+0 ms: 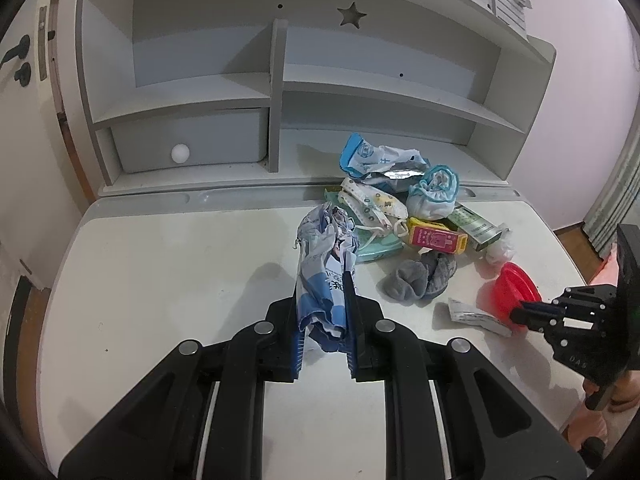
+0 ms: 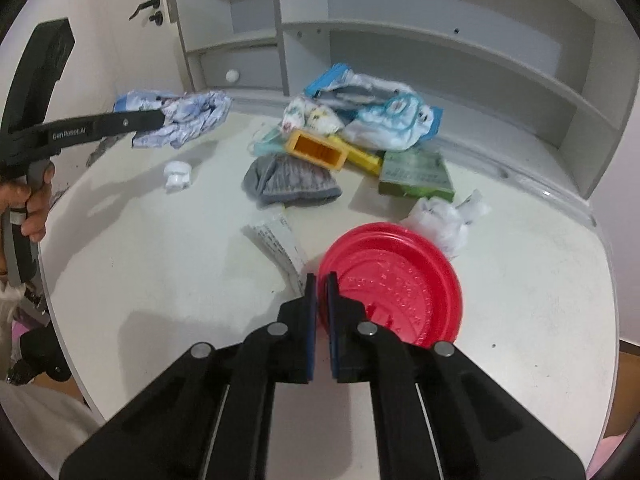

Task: Collect trash
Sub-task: 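Carry wrapper and red lid to the bin and open both tools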

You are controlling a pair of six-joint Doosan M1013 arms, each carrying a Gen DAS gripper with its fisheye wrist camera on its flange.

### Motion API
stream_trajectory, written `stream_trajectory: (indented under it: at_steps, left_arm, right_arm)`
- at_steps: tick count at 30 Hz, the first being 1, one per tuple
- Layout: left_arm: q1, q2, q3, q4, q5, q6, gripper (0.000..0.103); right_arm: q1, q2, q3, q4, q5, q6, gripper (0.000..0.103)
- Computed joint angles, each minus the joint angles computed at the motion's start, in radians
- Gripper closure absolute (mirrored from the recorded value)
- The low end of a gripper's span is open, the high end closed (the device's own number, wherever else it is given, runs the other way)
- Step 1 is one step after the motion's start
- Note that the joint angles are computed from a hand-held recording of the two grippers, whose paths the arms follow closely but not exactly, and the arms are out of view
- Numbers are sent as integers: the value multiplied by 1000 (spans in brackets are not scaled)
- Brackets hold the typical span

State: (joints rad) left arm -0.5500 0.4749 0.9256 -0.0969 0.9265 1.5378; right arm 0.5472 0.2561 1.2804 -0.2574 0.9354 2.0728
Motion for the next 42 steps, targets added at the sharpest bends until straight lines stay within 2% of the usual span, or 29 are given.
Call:
stream_trajectory:
  at_steps: [15, 20, 24, 27, 30, 32, 37, 39, 42]
  left_arm:
    - [-16, -13, 5, -12, -11, 33, 88]
    - [-28, -17, 6, -34, -15, 56, 88]
    - [-59, -8, -21, -104, -13, 146, 88]
    - [-98, 8, -62, -175, -6, 250, 88]
    - [-146, 35, -119, -270, 31, 370, 88]
    - [-181, 62, -169, -341, 87, 447, 88]
    - [-310, 143, -282, -432, 261, 627, 88]
    - [-362, 179, -323, -440, 336, 665, 88]
    - [-429, 257, -417, -428, 466, 665, 88]
  right_arm:
    - [6, -58, 21, -60, -117, 75, 98]
    - [-10, -72, 55, 13, -147, 82, 98]
    - [-17, -117, 102, 20, -186, 119, 98]
    - [-25, -193, 166, -5, -214, 188, 98]
    - [-27, -301, 255, -85, -215, 335, 98]
    - [-20, -385, 323, -174, -188, 485, 98]
    - [21, -592, 509, -384, -43, 919, 98]
    - [17, -665, 592, -391, -26, 1060, 98]
    - [-16, -769, 741, -346, -58, 1239, 98]
